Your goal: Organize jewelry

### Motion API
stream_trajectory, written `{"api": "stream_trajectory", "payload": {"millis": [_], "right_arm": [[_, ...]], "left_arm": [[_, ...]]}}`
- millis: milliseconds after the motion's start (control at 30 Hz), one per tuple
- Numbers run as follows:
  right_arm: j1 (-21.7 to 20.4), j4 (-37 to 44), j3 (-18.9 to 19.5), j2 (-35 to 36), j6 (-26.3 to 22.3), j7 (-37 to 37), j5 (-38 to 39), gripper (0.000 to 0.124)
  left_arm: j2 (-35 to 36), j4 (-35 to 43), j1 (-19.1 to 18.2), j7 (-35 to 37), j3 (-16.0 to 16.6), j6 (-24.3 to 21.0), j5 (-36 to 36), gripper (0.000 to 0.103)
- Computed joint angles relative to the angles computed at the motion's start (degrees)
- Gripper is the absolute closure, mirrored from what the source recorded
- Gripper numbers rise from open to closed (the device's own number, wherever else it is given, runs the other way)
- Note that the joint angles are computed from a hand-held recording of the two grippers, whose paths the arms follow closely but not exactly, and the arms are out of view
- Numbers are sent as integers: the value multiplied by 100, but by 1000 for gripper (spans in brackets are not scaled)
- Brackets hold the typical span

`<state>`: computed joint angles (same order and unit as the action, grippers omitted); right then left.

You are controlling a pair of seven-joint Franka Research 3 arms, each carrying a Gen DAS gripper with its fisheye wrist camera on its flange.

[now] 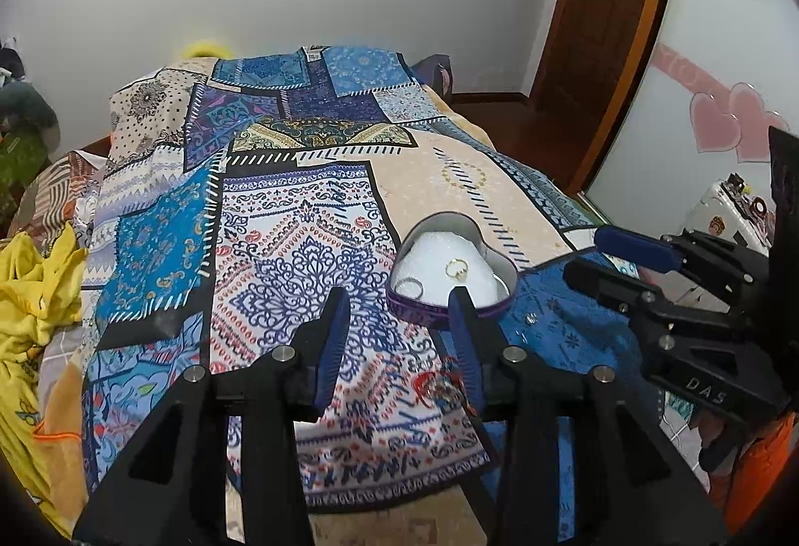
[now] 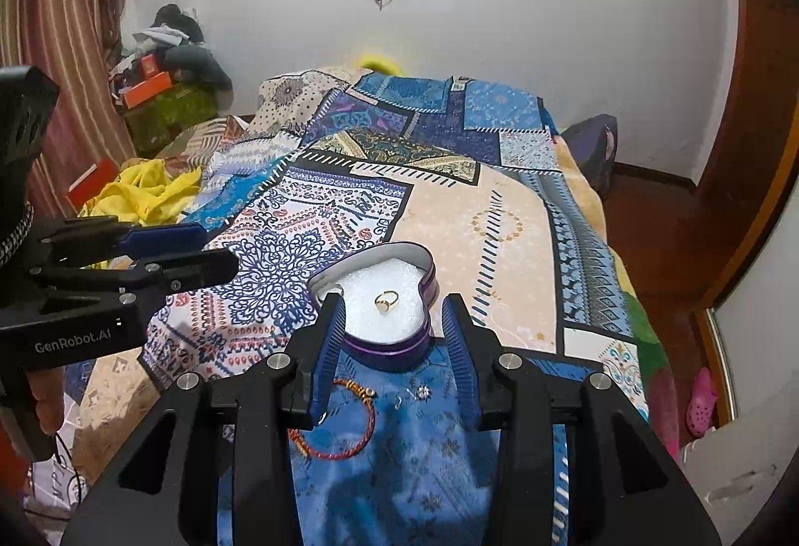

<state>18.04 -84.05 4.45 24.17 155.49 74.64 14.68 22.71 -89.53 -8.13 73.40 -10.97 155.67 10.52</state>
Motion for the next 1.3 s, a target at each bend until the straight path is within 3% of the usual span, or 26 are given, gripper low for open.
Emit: {"api": "stream_trajectory", "payload": {"millis": [500, 867, 1167, 1300], "right_arm": [[22, -629, -109, -342, 79, 242, -158, 87], [-34, -728, -151, -253, -329, 433, -281, 87], [-145, -605, -119, -110, -559, 406, -166, 87], [-167, -528, -104, -33, -635, 363, -121, 87]], "left_arm": [[-298, -769, 110, 180, -194, -128, -425, 60], [37, -587, 41, 433, -235, -327, -528, 60], [249, -375, -74, 549, -196, -182, -369, 60], [350, -261, -50, 646, -244, -139, -378, 67]]}}
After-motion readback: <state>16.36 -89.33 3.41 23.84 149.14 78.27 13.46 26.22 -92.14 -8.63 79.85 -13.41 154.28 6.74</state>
